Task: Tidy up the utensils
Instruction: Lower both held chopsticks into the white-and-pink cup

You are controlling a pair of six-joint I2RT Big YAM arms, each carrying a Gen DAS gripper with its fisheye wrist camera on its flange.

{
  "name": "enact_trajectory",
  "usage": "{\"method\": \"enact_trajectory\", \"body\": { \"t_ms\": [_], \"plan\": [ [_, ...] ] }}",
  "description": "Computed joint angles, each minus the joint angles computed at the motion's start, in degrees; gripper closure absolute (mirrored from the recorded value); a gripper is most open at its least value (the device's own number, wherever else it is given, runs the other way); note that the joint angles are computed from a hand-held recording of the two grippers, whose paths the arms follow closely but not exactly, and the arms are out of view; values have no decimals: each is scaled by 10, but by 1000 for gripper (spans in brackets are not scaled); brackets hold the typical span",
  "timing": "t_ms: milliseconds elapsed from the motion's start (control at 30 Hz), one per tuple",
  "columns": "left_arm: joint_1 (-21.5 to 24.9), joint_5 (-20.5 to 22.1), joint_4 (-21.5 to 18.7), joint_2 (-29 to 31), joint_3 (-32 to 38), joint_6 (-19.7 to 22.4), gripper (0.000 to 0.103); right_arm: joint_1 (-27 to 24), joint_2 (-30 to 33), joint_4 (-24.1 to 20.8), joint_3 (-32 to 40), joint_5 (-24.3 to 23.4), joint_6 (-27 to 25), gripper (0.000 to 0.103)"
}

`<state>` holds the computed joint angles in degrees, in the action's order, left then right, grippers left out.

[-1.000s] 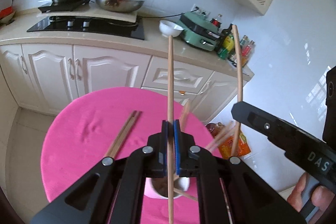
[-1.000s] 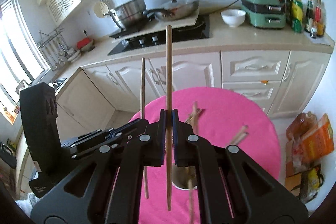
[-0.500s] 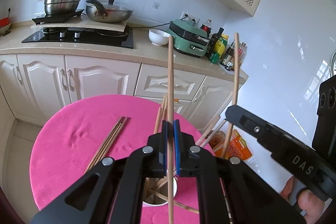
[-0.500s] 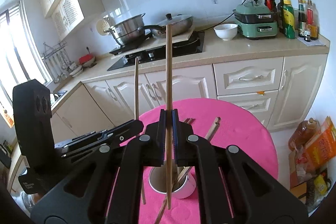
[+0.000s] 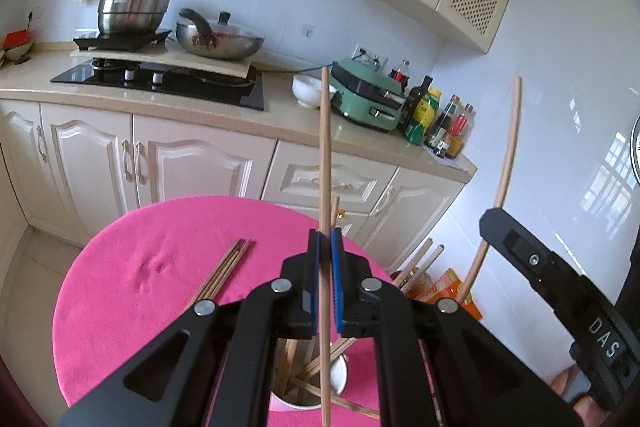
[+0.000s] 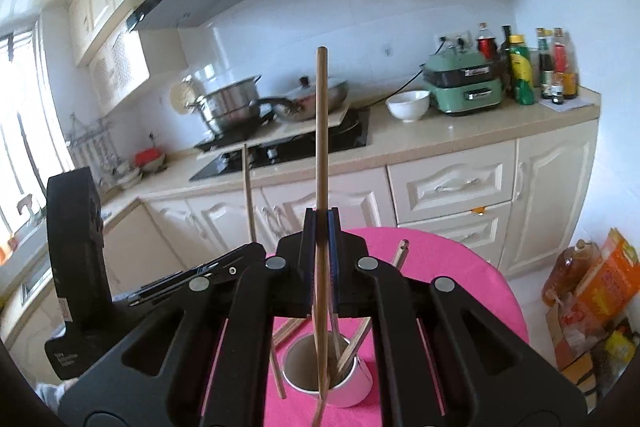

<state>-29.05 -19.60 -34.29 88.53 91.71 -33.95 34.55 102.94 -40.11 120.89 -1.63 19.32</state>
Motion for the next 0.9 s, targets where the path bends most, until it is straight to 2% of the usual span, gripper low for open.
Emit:
{"method": "enact_trajectory", "body": {
  "t_ms": [167, 267, 500, 600, 733, 833, 900],
  "plan": [
    [4, 0, 45, -9, -23, 20, 97, 13, -22, 56, -43, 59, 52, 97],
    [10, 3, 80, -18, -47, 33, 97, 28, -33, 88, -71, 90, 56, 97],
    [34, 57, 165, -18, -95, 71, 97, 59, -35, 146, -127, 171, 56, 97],
    [38, 81, 215, -12, -118, 103, 97, 65, -36, 178, -154, 197, 59, 97],
    [41, 104, 263, -9, -150, 122, 97, 73, -37, 223, -185, 222, 46, 97],
    [42, 114, 287, -8, -169, 133, 97, 87, -40, 272, -205, 260, -10, 97],
    [43, 121, 294, -5, -174, 136, 97, 91, -40, 288, -211, 270, -35, 97]
  ]
}}
